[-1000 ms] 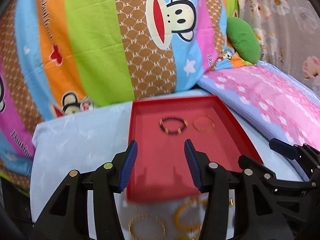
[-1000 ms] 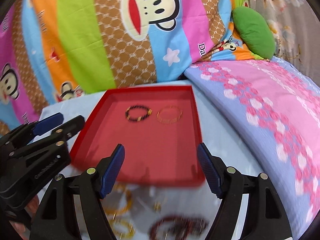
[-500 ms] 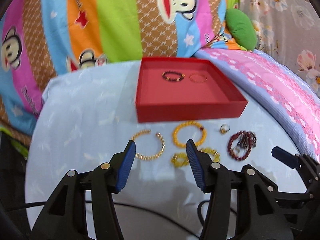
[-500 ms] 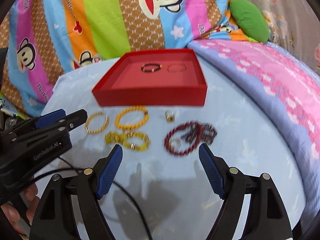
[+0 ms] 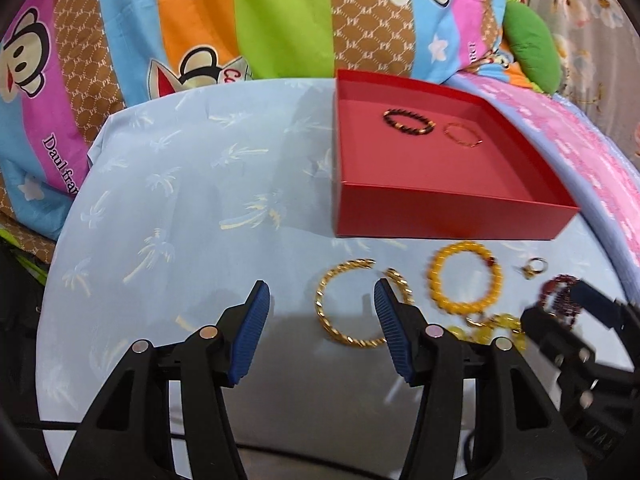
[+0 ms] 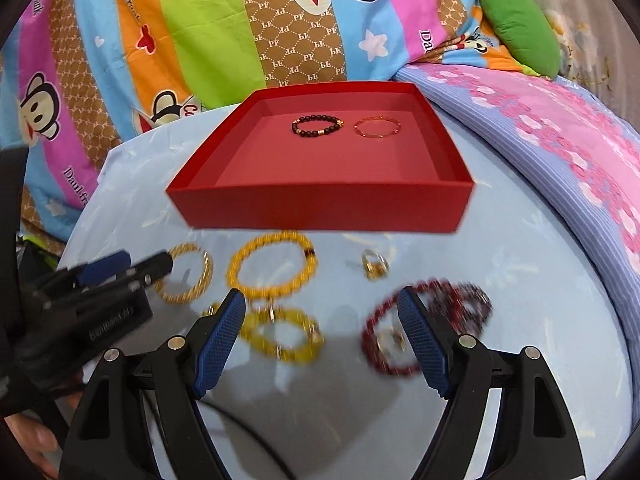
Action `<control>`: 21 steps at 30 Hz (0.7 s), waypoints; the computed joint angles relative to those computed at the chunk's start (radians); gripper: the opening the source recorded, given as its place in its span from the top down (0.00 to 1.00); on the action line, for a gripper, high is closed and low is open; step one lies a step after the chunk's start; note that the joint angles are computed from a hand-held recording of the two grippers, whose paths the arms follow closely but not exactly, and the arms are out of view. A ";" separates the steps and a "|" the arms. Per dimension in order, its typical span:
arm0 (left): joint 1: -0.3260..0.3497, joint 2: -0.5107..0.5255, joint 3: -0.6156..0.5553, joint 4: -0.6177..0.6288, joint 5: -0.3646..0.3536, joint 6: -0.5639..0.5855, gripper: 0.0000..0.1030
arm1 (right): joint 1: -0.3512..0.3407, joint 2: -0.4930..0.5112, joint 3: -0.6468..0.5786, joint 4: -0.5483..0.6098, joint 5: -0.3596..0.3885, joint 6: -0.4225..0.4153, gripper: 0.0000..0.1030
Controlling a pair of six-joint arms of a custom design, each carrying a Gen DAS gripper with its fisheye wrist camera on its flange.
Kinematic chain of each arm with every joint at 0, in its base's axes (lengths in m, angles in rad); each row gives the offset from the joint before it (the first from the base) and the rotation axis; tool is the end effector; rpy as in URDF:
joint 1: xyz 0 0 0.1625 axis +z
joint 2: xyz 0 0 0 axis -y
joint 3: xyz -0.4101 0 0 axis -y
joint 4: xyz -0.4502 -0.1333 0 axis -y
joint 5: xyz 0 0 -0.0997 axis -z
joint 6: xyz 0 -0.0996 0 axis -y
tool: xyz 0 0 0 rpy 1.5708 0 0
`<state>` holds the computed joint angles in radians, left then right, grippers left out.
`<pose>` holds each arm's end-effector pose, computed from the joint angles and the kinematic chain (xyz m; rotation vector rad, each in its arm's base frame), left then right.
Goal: Organize jewelry
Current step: 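Withdraw both tools from the box toward the remaining jewelry, then grasp the twisted gold cuff with left tool while right tool grasps the amber bead bracelet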
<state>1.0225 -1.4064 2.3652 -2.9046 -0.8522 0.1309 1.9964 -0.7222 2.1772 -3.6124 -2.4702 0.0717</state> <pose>-0.0627 -0.4843 0.1653 0.6486 2.3578 -0.6426 0.2473 -0.4117 -0.0100 0.0730 -2.2673 0.9237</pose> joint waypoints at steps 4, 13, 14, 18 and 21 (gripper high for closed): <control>0.027 0.027 -0.025 0.000 -0.016 0.019 0.51 | -0.033 0.020 -0.047 0.032 0.022 -0.018 0.33; 0.049 0.048 -0.039 -0.012 -0.049 0.061 0.69 | -0.068 0.051 -0.105 0.088 0.022 -0.041 0.48; 0.049 0.048 -0.040 -0.010 -0.052 0.063 0.75 | -0.066 0.054 -0.110 0.095 0.012 -0.048 0.52; 0.052 0.041 -0.045 0.020 -0.084 0.057 0.95 | -0.062 0.052 -0.110 0.109 -0.002 -0.065 0.72; 0.048 0.029 -0.039 0.039 -0.099 0.050 0.96 | -0.062 0.030 -0.093 0.135 -0.001 -0.048 0.90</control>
